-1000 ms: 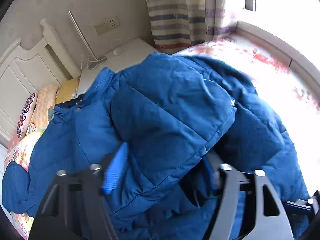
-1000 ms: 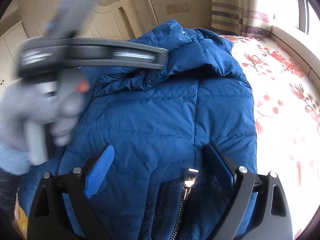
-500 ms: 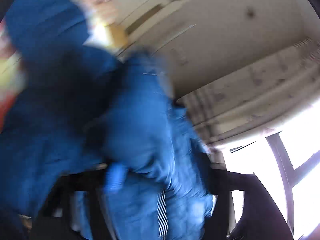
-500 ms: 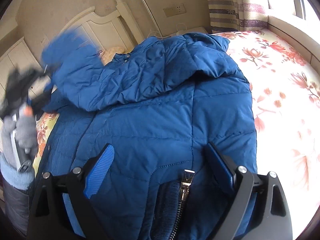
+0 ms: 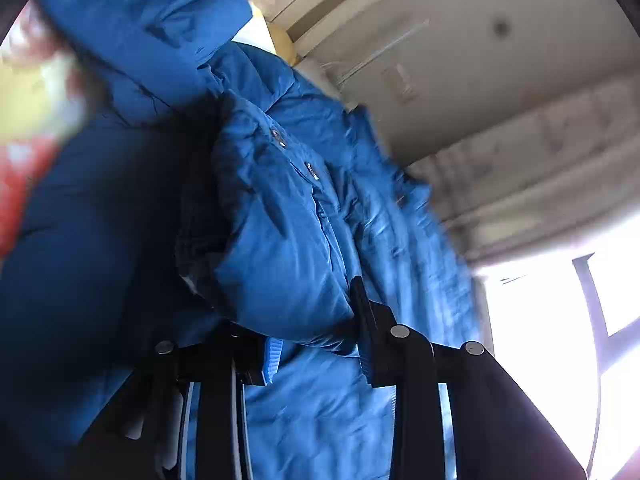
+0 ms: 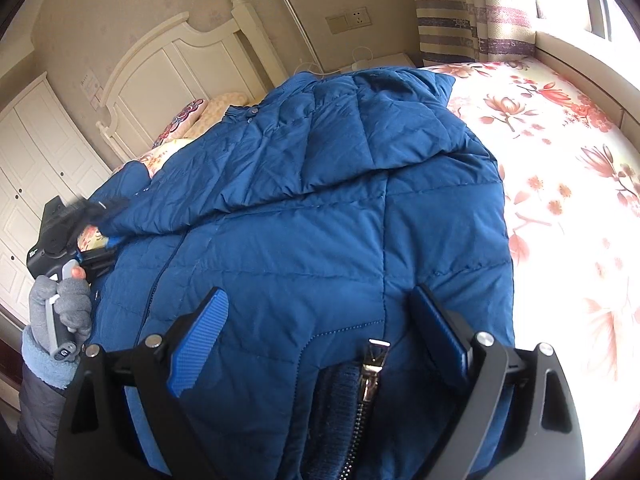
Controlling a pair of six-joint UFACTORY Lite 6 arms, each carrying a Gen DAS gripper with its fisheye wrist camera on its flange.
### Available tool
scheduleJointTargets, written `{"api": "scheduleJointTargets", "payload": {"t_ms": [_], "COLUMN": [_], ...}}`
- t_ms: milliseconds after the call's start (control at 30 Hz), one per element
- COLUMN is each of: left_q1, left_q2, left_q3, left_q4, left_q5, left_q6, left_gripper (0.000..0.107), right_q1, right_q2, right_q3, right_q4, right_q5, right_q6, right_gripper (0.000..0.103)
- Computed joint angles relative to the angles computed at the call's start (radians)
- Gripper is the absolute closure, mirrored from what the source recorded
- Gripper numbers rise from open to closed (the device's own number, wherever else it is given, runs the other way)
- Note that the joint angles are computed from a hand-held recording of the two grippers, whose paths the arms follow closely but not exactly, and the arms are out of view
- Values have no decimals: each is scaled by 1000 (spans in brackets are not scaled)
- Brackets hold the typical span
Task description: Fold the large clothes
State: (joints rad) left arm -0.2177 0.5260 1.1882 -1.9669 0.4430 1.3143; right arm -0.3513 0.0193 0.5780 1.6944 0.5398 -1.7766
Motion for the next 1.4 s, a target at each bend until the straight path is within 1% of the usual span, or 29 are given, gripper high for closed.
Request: {"api": "scheduleJointTargets", "payload": {"t_ms": [33,67,100,133,167,233,267,300,333,400,433,533,567,600,633,700,733,800,867,900,1000,1100,1133,1200,1233,1300,1333,1367,1400], "left_q1": [-15,-23,-51,-85,-116,-195,-238,-263,-267,-242,-249,-237,-245,-263,-269,-280,-281,-293,-290,-289,-293,-289,-285,-283,-282,-281,-281,-281,-280], "left_q2": [-25,-75,-112,-169,-255,-418,-489,-523,-535,-485,-447,-188,-84,12,67,189,222,233,221,233,259,244,241,234,236,230,233,238,237], "left_q3": [-19,-62,-78,-113,-176,-297,-338,-343,-318,-213,-158,97,193,295,359,475,488,465,446,460,490,467,461,455,456,447,452,458,458], "left_q4": [7,50,95,161,256,404,435,446,452,351,264,51,-10,-99,-186,-319,-327,-227,-215,-235,-241,-227,-227,-234,-235,-229,-236,-245,-248], "left_q5": [-39,-93,-180,-284,-389,-598,-703,-768,-791,-732,-730,-683,-692,-740,-765,-802,-805,-792,-760,-764,-775,-756,-745,-736,-734,-727,-728,-731,-731], "left_q6": [6,-11,-60,-139,-243,-412,-433,-426,-390,-210,-106,208,313,418,522,684,703,619,617,639,646,625,621,624,623,618,624,633,638], "left_gripper": [78,71,64,50,39,39,39,38,38,37,37,37,36,36,36,36,33,30,20,20,20,20,20,20,20,20,20,20,20], "right_q1": [-1,0,9,13,19,23,18,-6,-26,-78,-85,-40,-18,9,38,85,94,114,99,92,56,54,65,93,114,146,154,154,151], "right_q2": [4,5,7,6,4,-15,-27,-40,-47,-62,-69,-62,-43,-3,41,178,257,424,465,454,428,427,459,574,647,800,897,990,1060], "right_q3": [2,-2,-4,-7,-10,-25,-35,-41,-34,-16,-1,109,163,235,298,453,531,659,696,695,713,776,846,1048,1153,1362,1467,1571,1676], "right_q4": [4,21,50,62,75,103,114,92,33,-33,-46,-75,-98,-102,-111,-228,-328,-537,-691,-747,-766,-706,-734,-878,-924,-1092,-1197,-1287,-1336], "right_q5": [1,1,-6,-9,-15,-28,-26,-6,4,48,53,-21,-35,-44,-65,-121,-130,-143,-118,-108,-73,-78,-87,-47,-52,-5,-3,29,103], "right_q6": [-6,-22,-43,-52,-59,-80,-89,-72,-17,49,64,130,170,176,184,313,407,601,709,759,792,763,807,959,1007,1193,1297,1402,1489], "right_gripper": [11,11,11,11,11,11,11,11,12,14,18,19,19,19,19,19,19,21,22,22,23,23,23,23,24,26,30,34,34]}}
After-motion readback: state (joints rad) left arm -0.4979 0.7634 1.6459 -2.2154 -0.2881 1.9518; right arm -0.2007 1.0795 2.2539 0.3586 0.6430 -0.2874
